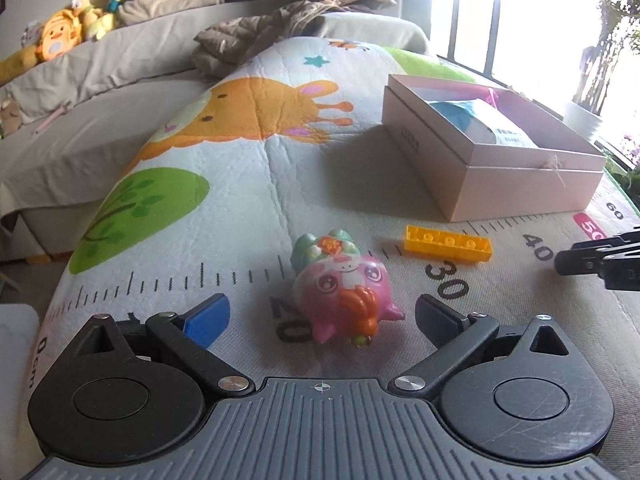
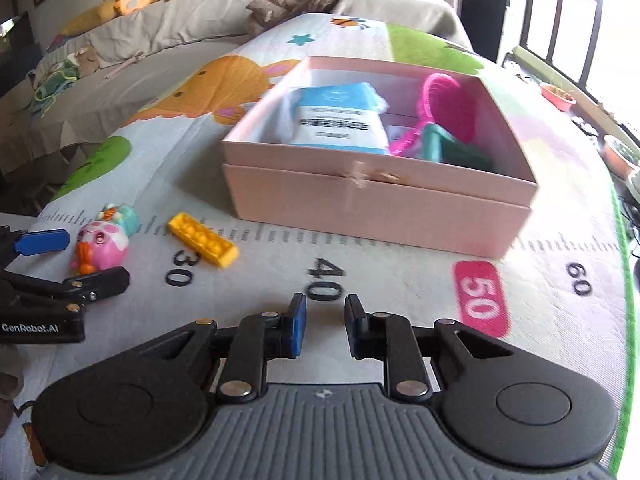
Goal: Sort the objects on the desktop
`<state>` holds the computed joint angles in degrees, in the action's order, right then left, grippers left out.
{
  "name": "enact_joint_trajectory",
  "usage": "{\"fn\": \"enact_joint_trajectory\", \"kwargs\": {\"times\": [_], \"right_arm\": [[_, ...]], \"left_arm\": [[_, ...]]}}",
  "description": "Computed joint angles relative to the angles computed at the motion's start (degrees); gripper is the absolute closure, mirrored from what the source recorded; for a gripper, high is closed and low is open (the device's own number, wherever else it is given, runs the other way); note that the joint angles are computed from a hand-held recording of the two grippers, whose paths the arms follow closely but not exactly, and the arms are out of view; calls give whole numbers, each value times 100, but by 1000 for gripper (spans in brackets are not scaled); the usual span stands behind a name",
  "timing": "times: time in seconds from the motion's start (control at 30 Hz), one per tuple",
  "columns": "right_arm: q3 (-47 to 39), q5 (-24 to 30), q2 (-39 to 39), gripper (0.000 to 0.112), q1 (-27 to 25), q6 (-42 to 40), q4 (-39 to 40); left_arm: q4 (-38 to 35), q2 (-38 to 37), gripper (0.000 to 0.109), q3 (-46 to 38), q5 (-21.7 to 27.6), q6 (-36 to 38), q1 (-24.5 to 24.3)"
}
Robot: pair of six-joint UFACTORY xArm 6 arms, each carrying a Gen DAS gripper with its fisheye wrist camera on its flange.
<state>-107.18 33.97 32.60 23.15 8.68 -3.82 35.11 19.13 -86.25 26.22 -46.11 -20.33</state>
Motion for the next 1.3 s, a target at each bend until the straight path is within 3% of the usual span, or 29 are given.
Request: {"fn": "enact_joint_trajectory", "kwargs": {"times": [0.1, 0.13, 0.17, 0.23, 0.27, 0.33, 0.5, 0.57, 0.7, 0.97, 1.03, 1.17, 1.3], "right_arm": [[441, -326, -221, 86, -147, 470, -428], [522, -399, -256, 72, -187, 557, -471], [593, -471, -288, 48, -221, 679, -524], [686, -645, -312, 29, -261, 1019, -705], [734, -727, -325, 29, -274, 1060, -703], [737, -773, -296, 28, -282, 994, -605], [749, -971, -210, 21, -301, 1206, -652], [792, -1069, -208, 13, -326, 1417, -792], [905, -1209, -227, 9, -393, 1947, -1179], [1016, -1389, -253, 9, -423, 2161, -1307], [1007, -1364, -251, 9, -419, 2202, -1372], [809, -1083, -164, 9, -363, 2376, -1741], [646, -795, -101, 9, -298, 2448, -2027]], "left_arm": [[-44, 136, 16, -178, 35, 126, -25], [-53, 165, 23, -221, 62, 166, -39], [-35, 201, 26, -277, 109, 187, -56], [-11, 234, 33, -326, 109, 205, -68], [-22, 243, 42, -337, 90, 225, -72], [-67, 269, 49, -381, 84, 283, -82], [-247, 335, 50, -450, 8, 556, -133], [-683, 333, 50, -404, -169, 998, -168], [-1807, 300, 49, -252, -535, 2226, -312], [-1999, 220, 20, -114, -575, 2851, -458], [-1770, 157, 13, -48, -492, 2753, -418], [-1165, 102, 12, -74, -205, 2172, -270], [-80, 143, 12, -287, 290, 1010, -136]]}}
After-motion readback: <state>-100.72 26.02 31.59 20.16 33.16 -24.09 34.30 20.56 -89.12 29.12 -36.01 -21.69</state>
